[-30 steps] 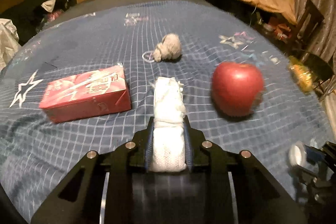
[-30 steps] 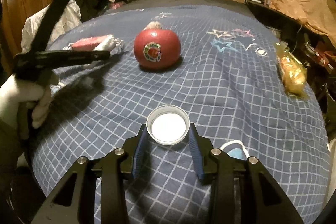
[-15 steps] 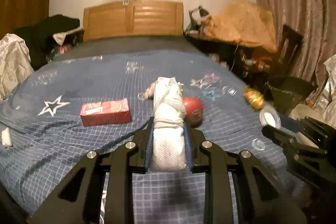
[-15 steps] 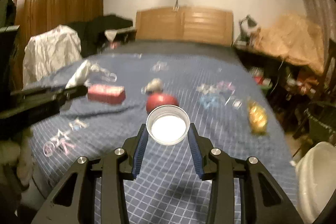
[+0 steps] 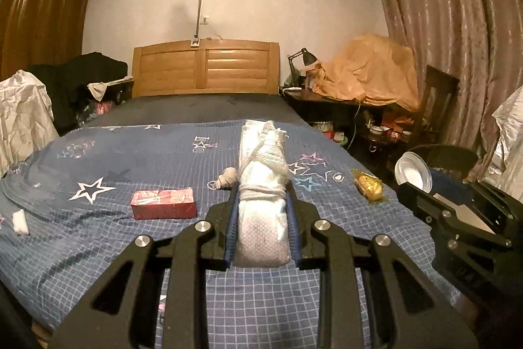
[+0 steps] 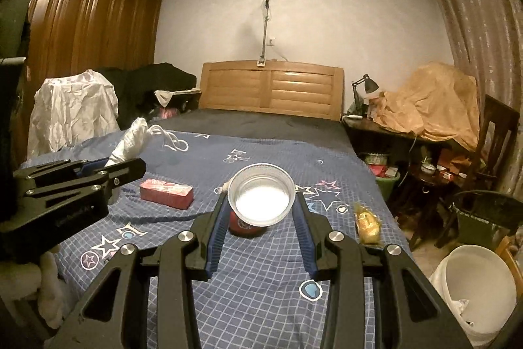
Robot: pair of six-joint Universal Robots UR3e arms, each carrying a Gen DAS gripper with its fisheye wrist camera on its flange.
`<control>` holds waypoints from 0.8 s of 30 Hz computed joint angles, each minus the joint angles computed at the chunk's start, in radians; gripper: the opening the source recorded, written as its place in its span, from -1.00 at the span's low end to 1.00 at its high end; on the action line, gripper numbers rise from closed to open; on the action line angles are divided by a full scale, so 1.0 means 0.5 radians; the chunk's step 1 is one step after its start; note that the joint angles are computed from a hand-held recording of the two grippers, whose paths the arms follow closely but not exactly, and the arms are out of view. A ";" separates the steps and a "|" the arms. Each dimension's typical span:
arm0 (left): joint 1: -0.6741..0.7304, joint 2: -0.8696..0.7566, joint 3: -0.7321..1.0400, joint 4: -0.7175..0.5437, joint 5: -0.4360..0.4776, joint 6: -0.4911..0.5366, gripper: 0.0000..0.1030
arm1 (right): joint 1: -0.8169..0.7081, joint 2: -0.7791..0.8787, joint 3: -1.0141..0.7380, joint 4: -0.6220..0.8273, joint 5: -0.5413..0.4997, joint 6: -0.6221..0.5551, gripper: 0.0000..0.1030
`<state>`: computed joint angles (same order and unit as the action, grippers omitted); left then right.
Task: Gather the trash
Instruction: 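Lift the white cup and white cloth in both tools above the bed, then carry the white cup and white cloth in both tools over the white bucket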
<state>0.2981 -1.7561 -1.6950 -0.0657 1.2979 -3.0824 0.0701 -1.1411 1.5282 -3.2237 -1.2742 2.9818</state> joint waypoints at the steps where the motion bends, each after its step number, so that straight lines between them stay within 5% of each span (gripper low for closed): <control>1: -0.008 0.006 0.001 -0.007 0.010 0.000 -0.54 | -0.006 -0.024 0.023 -0.004 0.004 0.002 -0.22; 24: -0.063 -0.160 0.289 -0.181 -0.013 0.051 -0.54 | -0.143 -0.103 -0.048 0.157 0.074 0.004 -0.22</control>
<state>0.2664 -1.8361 -1.5504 -0.1564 1.2915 -3.0569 -0.0014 -1.1928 1.5044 -3.1454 -1.2372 2.9837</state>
